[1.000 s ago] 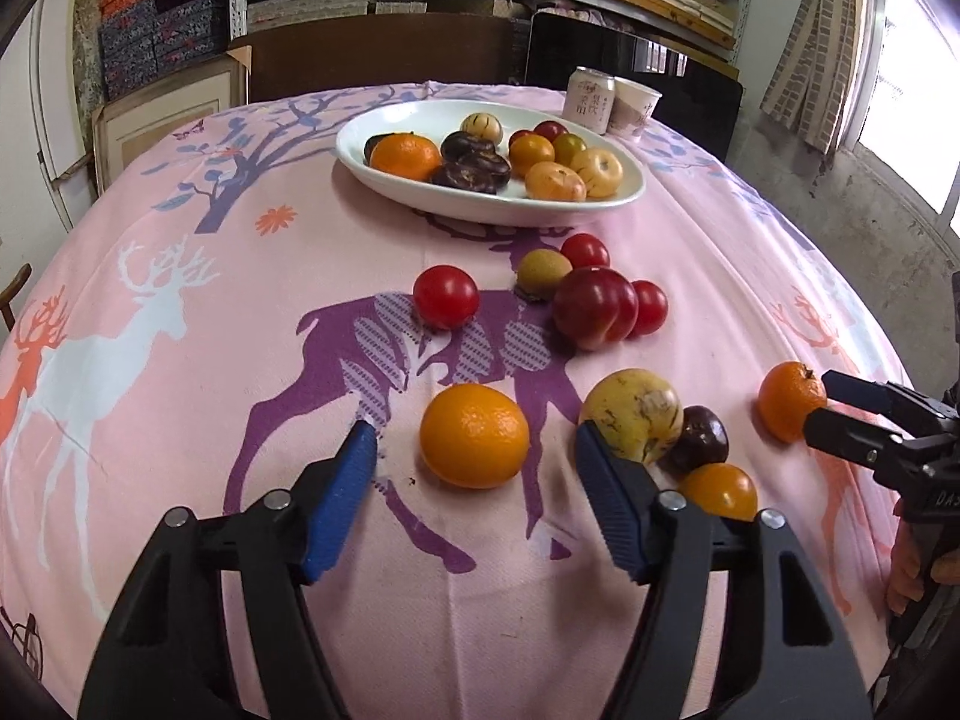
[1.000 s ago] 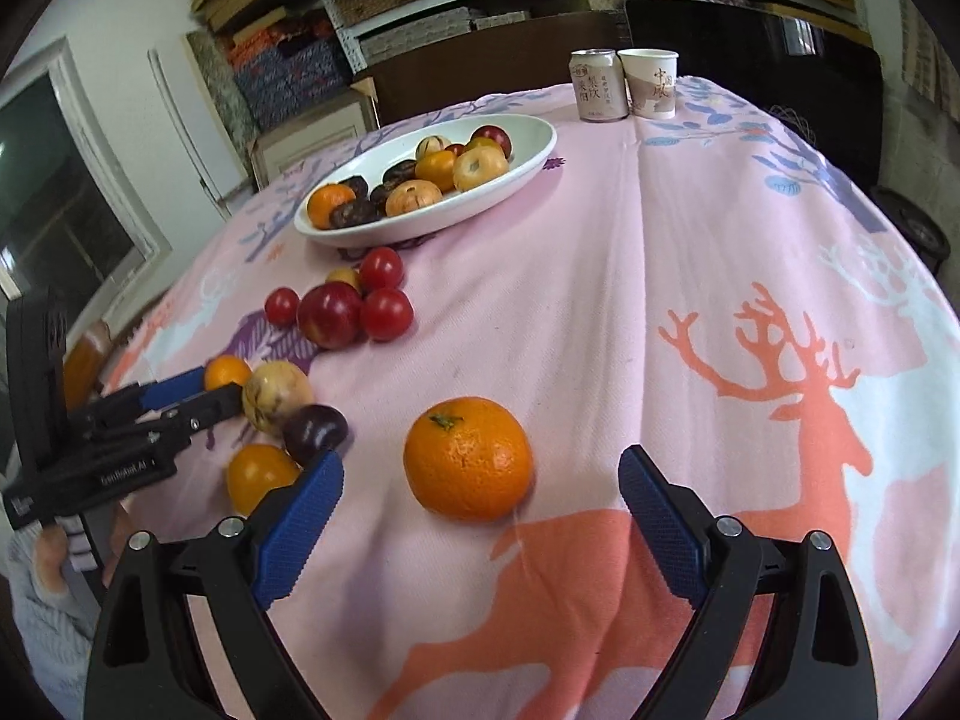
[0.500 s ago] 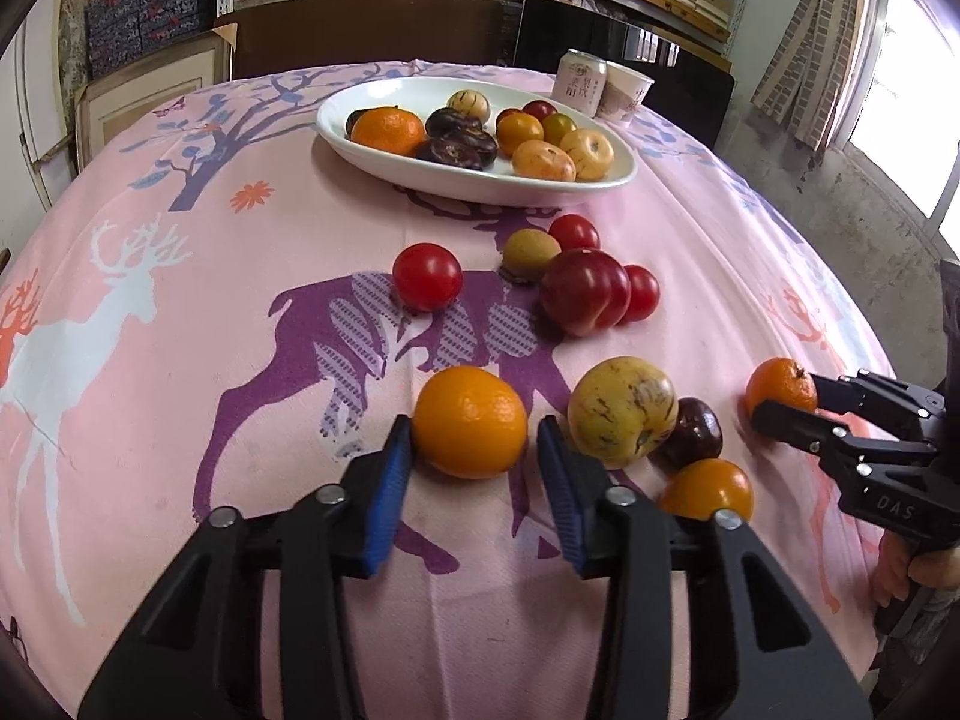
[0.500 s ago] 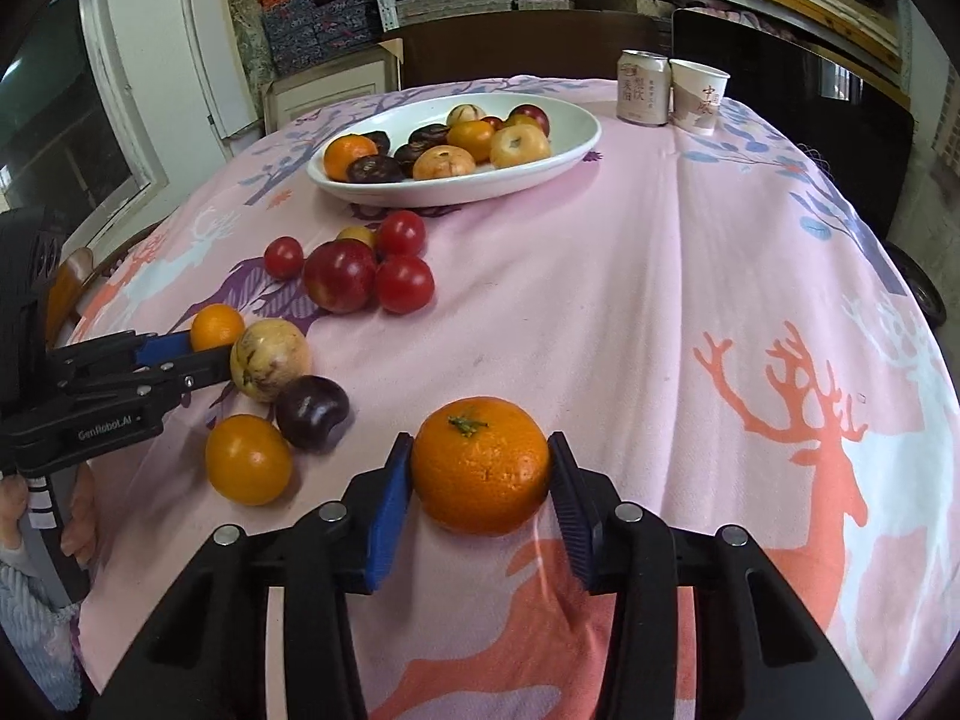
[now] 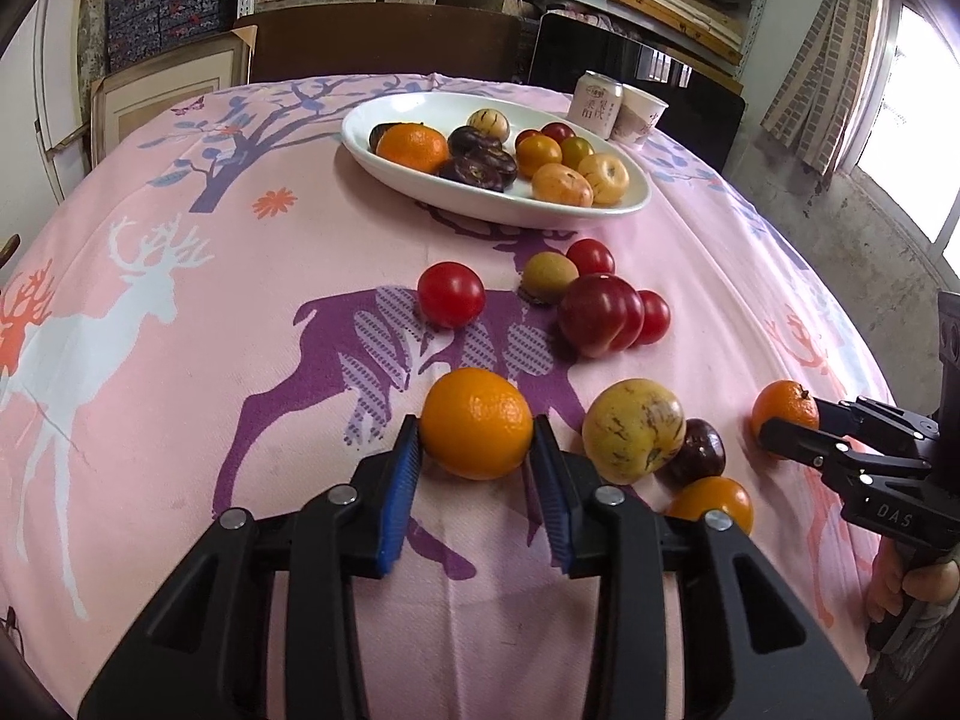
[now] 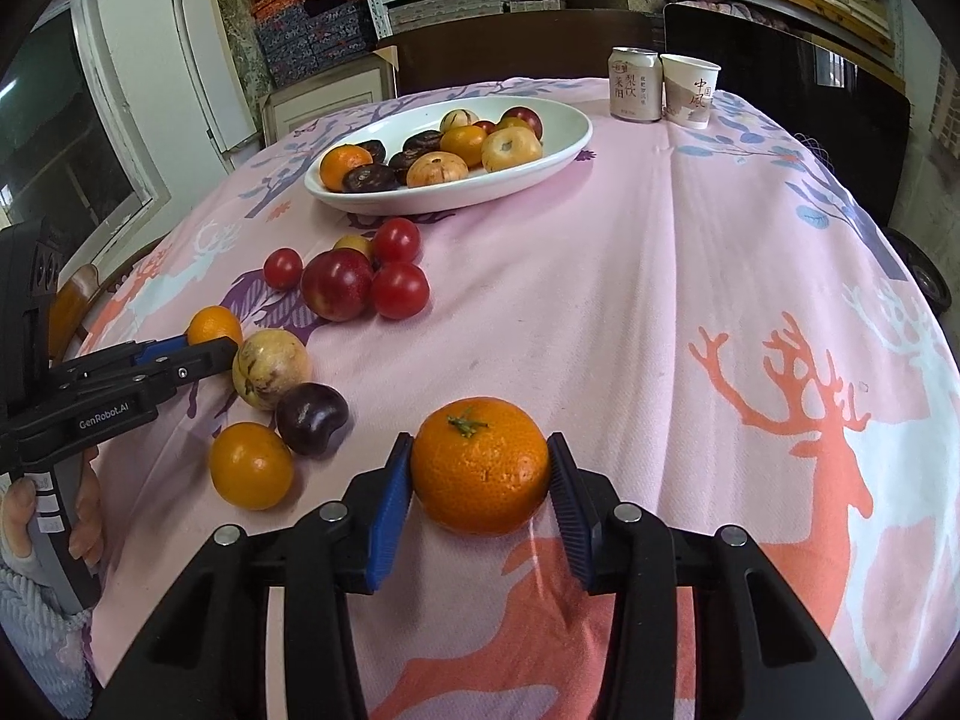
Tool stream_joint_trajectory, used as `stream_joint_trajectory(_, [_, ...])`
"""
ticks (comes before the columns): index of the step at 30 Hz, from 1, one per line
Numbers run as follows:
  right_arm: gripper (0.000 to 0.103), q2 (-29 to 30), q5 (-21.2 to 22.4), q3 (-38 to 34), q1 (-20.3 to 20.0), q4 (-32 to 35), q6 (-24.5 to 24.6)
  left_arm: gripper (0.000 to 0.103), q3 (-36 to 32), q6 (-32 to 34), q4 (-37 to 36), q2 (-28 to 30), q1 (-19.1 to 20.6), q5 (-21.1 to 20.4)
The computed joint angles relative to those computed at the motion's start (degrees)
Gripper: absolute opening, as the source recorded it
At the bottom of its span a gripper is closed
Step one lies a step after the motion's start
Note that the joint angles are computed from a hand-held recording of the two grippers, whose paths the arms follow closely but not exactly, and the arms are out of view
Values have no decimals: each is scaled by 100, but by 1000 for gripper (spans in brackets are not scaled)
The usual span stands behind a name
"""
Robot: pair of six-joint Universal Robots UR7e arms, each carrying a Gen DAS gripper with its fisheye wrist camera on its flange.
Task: Organize fruits
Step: 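Carry both oranges onto the white plate and open both grippers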
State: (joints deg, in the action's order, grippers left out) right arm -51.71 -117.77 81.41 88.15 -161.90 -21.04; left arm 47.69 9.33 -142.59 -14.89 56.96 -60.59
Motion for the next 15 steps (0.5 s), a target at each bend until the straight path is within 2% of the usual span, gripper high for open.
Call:
stream_joint_trajectory(5, [45, -51, 151, 24, -42, 45, 95, 36, 50, 101, -138, -30, -32, -16])
stream_joint_trajectory(9, [45, -94, 307, 60, -58, -19, 117, 36, -281, 186, 73, 98, -73, -91])
stream_joint_trajectory(13, [45, 29, 358, -251, 22, -75, 18, 36, -1261, 360, 451, 540, -138, 16])
stream_joint_trajectory(15, [45, 146, 389, -590, 68, 7, 9, 36, -2044, 417, 737, 896, -163, 52])
